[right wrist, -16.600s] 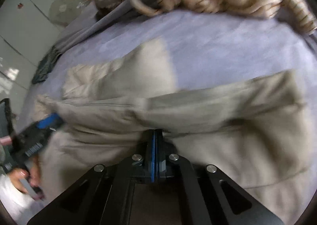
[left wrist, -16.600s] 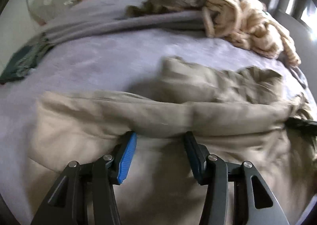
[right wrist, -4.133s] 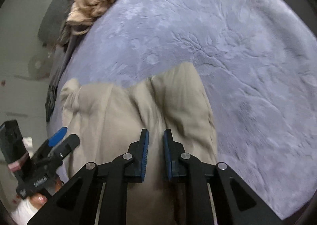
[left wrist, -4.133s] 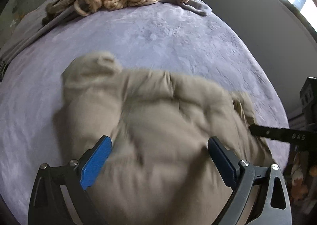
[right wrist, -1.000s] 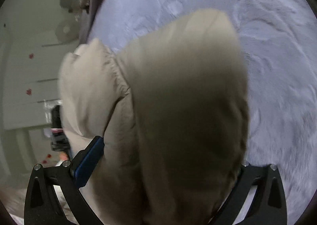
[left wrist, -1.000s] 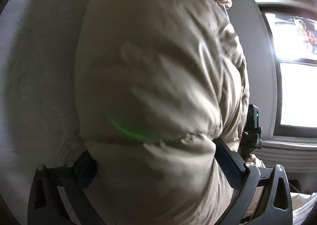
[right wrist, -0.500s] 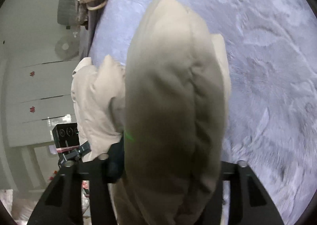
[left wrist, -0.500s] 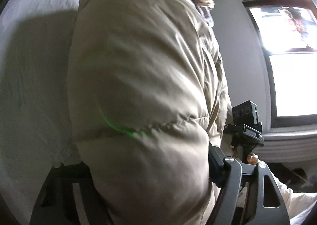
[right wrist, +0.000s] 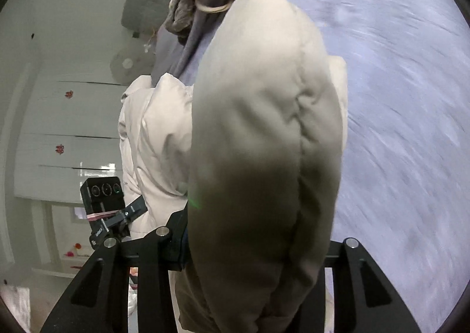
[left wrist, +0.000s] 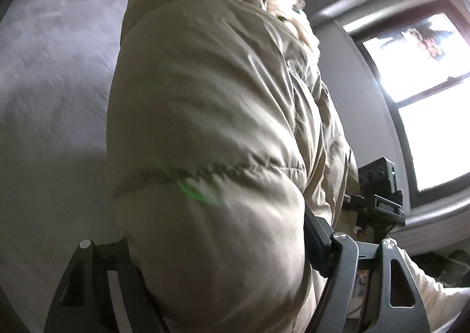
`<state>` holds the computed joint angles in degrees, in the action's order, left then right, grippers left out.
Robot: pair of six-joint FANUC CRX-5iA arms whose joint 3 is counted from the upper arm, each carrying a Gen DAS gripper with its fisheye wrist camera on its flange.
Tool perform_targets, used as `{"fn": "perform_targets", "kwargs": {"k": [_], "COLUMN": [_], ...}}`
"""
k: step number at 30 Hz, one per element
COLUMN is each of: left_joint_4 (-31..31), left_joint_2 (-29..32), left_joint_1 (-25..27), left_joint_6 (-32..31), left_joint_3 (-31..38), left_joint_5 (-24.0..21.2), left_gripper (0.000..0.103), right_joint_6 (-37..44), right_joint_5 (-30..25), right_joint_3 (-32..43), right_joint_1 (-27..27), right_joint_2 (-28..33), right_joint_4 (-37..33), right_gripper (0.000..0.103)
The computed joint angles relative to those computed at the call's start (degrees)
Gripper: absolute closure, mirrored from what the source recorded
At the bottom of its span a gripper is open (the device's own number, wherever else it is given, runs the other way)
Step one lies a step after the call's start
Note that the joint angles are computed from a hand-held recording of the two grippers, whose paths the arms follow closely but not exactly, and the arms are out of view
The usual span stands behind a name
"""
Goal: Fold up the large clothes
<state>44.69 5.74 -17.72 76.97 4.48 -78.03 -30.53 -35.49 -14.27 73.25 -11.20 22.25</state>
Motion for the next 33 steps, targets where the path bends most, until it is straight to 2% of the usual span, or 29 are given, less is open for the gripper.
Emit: {"fn": "perform_targets", "kwargs": {"k": [4, 6, 8, 10, 13, 15, 16, 18, 21, 24, 28, 30, 31, 32, 33], "left_joint_4": [-2.5, -4.2, -4.5, -4.2, -3.5, -4.0, -4.7, -7.6, -13.9, -20.7, -25.6, -27.8, -28.3, -28.9, -30.6], "left_joint_2": [4.2, 6.3, 7.9, 6.9, 4.6, 4.5, 4.7, 4.2, 3.0, 1.0, -1.9, -4.2, -5.6, -6.8, -7.5], "left_joint_1": [2.1, 2.6, 3.6, 3.7, 4.1, 3.7, 2.6, 1.6, 0.3, -0.4, -2.0, -2.6, -2.5, -2.6, -3.9], "left_joint_6": [-1.0, -0.9, -1.2, -1.8, -6.0, -5.6, -4.5, -2.6, 2.1, 7.8, 12.8, 14.7, 14.9, 15.2, 16.3], "left_joint_3": [3.2, 4.0, 3.1, -0.4, -5.6, -5.8, -5.7, -4.6, -1.3, 1.5, 3.4, 2.9, 1.8, 0.9, 0.7], "left_joint_5": [0.7, 1.0, 1.9, 4.2, 7.5, 8.2, 9.4, 10.3, 9.9, 9.2, 9.5, 8.7, 8.4, 8.1, 7.6], "left_gripper": [0.026, 0.024, 0.018, 0.007, 0.002, 0.0, 0.0, 0.0, 0.0, 0.0, 0.0, 0.0, 0.0, 0.0, 0.0], "right_joint_6": [8.0, 12.7, 15.2, 14.5, 12.7, 13.4, 10.7, 9.3, 11.7, 17.9, 15.9, 14.5, 14.2, 13.9, 13.0], "right_joint_5": [4.0, 3.7, 2.9, 4.0, 6.2, 6.8, 6.2, 6.8, 1.5, -9.3, -23.1, -31.8, -35.9, -38.8, -39.7], "right_joint_3": [3.2, 5.2, 6.6, 6.1, 4.0, 3.5, 1.9, 2.3, 6.7, 15.2, 20.8, 24.6, 26.6, 28.3, 28.8], "right_joint_1": [-5.2, -7.1, -8.0, -8.2, -7.8, -7.8, -6.5, -6.8, -6.7, -7.5, -4.3, -1.2, 0.6, 2.3, 4.1], "right_joint_2": [5.7, 8.2, 10.3, 11.2, 11.3, 11.7, 9.9, 10.6, 11.8, 14.8, 15.3, 16.2, 16.9, 17.6, 17.8], "right_joint_4": [-6.4, -10.5, -12.8, -12.7, -11.9, -11.9, -10.2, -10.2, -12.5, -15.6, -10.4, -6.3, -3.6, -1.3, 1.5], "right_gripper": [0.058, 0.058, 0.058, 0.058, 0.053, 0.048, 0.045, 0.044, 0.043, 0.042, 0.042, 0.057, 0.077, 0.083, 0.084]}}
